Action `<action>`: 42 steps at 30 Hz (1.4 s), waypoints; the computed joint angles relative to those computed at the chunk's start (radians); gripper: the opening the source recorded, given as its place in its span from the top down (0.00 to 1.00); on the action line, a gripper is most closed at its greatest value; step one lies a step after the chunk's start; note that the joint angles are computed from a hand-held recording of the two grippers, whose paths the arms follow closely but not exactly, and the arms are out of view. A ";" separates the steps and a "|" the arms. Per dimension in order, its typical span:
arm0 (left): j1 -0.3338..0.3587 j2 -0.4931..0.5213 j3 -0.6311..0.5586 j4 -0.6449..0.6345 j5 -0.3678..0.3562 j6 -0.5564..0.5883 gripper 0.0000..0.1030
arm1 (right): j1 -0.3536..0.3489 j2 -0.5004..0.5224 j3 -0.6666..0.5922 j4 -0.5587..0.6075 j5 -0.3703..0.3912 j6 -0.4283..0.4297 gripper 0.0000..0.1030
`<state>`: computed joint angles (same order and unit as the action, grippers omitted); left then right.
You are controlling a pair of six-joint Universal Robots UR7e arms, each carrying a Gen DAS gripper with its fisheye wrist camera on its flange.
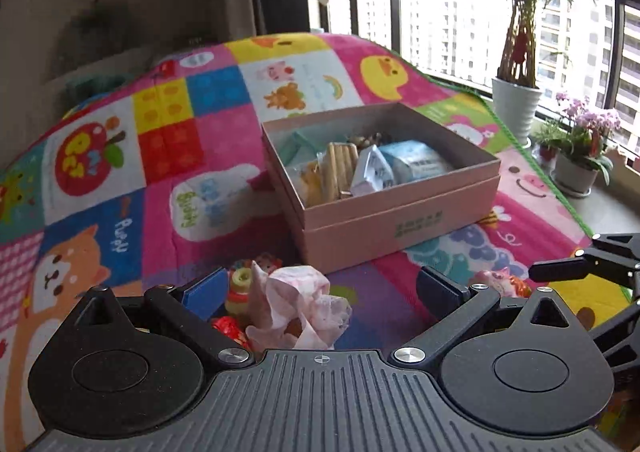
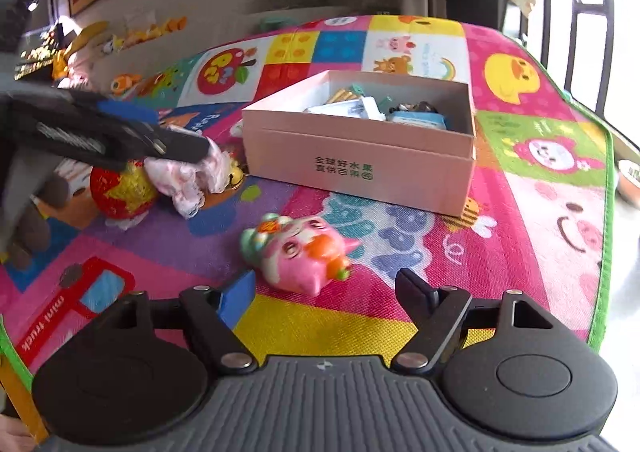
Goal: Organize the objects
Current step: 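Grasp the pink pig toy with the right gripper, then grasp the pink cloth with the left gripper while the right holds the pig toy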
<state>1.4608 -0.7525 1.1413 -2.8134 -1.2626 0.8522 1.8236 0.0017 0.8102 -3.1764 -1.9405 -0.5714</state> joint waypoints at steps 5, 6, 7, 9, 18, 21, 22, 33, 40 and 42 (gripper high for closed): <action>0.006 -0.037 0.027 0.170 -0.071 -0.026 0.01 | -0.011 -0.013 0.008 0.011 0.017 0.067 0.22; 0.011 -0.055 0.038 0.212 -0.109 -0.042 0.01 | -0.011 -0.013 0.009 0.007 0.017 0.073 0.22; 0.014 -0.073 0.052 0.240 -0.139 -0.062 0.01 | -0.011 -0.011 0.007 0.004 0.014 0.078 0.22; 0.017 -0.111 0.099 0.237 -0.179 -0.086 0.01 | -0.012 -0.008 0.002 -0.005 0.008 0.090 0.21; 0.002 -0.068 0.129 0.010 -0.030 -0.103 0.02 | -0.026 -0.017 0.014 -0.049 0.014 0.207 0.19; -0.002 -0.027 0.102 -0.063 -0.005 -0.072 0.12 | -0.035 -0.025 0.027 -0.078 0.020 0.273 0.19; -0.005 -0.017 0.097 -0.085 0.005 -0.053 0.16 | -0.039 -0.029 0.032 -0.084 0.024 0.293 0.19; 0.005 -0.029 0.079 -0.063 -0.037 -0.055 0.86 | -0.044 -0.032 0.043 -0.112 0.046 0.302 0.19; 0.002 -0.191 0.246 0.113 -0.096 -0.062 0.86 | -0.025 -0.037 0.040 -0.044 0.045 0.118 0.14; 0.004 -0.217 0.279 0.127 -0.091 -0.062 0.86 | -0.010 -0.017 0.005 -0.016 0.010 0.022 0.14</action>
<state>1.4649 -0.9692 1.4199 -2.6866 -1.3541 0.7902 1.8131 -0.0150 0.8153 -3.1921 -1.9301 -0.5492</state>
